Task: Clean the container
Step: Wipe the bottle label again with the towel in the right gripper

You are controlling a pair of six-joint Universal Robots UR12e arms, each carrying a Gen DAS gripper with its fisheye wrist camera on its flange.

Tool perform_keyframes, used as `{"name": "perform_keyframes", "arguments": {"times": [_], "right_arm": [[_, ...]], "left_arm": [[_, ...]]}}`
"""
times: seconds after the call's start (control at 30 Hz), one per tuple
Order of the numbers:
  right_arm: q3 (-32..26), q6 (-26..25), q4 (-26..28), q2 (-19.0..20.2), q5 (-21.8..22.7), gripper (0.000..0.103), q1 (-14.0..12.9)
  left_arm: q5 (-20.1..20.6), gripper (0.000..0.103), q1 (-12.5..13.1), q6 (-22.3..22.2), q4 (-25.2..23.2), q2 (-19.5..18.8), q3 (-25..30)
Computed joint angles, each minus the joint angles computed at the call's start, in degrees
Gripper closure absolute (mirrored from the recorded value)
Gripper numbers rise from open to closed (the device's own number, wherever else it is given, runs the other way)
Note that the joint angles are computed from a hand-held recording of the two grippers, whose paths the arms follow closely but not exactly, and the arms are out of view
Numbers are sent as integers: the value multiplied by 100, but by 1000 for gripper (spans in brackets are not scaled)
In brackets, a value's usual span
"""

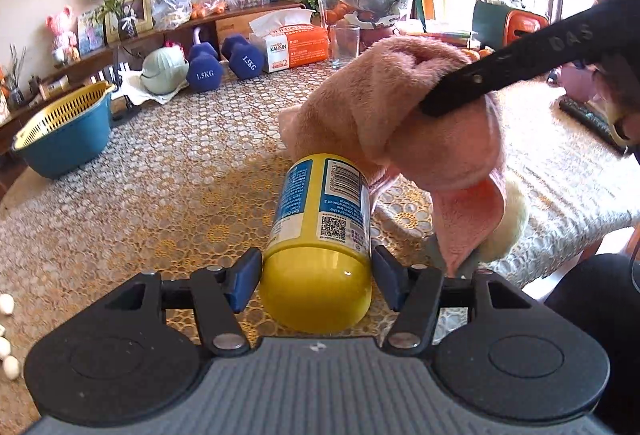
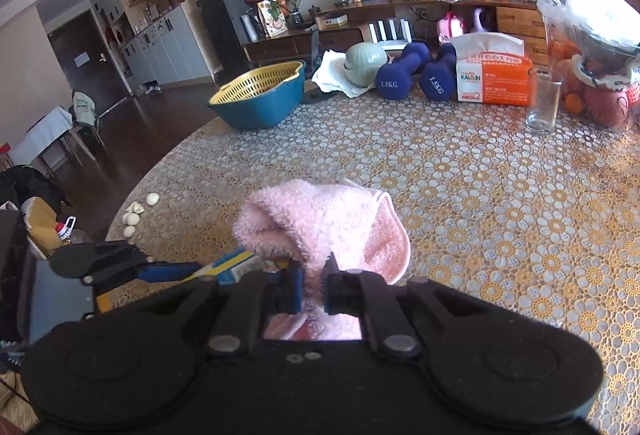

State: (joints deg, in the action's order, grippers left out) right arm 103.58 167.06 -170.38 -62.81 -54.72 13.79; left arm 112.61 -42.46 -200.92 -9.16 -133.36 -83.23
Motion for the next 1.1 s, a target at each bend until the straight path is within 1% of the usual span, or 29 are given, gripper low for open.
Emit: {"name": "perform_keyframes", "arguments": {"times": [0.07,0.13,0.23,0.33,0.5,0.57,0.6,0.67,0.73,0.8,0.93,1.0,1.07,1.1], "right_arm": [[131,-262,90,-148,224,94,-52],[237,-569,216,-283,423,94,-62],[266,-926,528,-353,745,94,-18],[174,-1206,830,-285,747,94,113],[-157,-1253,1263,6,713,94,265],[-254,-1338,1385,75,676,97,268],[-281,-1361,1381,104,680,97,252],[-315,-1262,1167,155,492,97,227],[-386,-1060,1116,222,495,98,166],[-439,-842,964,299,477,98,125],[-482,-569,690,376,322,98,133],[-510,-437,585,410,217,97,148],[-545,-282,517,450,86,95,170],[-573,-159,514,481,97,93,162]], "left_arm": [[-302,43,57,-306,33,14,-5],[-590,43,110,-517,100,17,-16],[-773,43,135,-611,159,11,-25],[-832,43,143,-555,202,16,-45],[-796,43,133,-393,153,9,-16],[-837,43,148,-387,174,14,-28],[-866,43,159,-380,193,21,-42],[-876,43,166,-348,220,22,-56],[-888,43,171,-342,234,24,-61],[-779,44,147,-251,240,26,-57],[-446,46,17,421,284,29,-58],[-177,44,-78,774,177,-3,-19],[138,44,-159,956,4,-75,82],[283,43,-193,1053,-14,-130,143]]}}
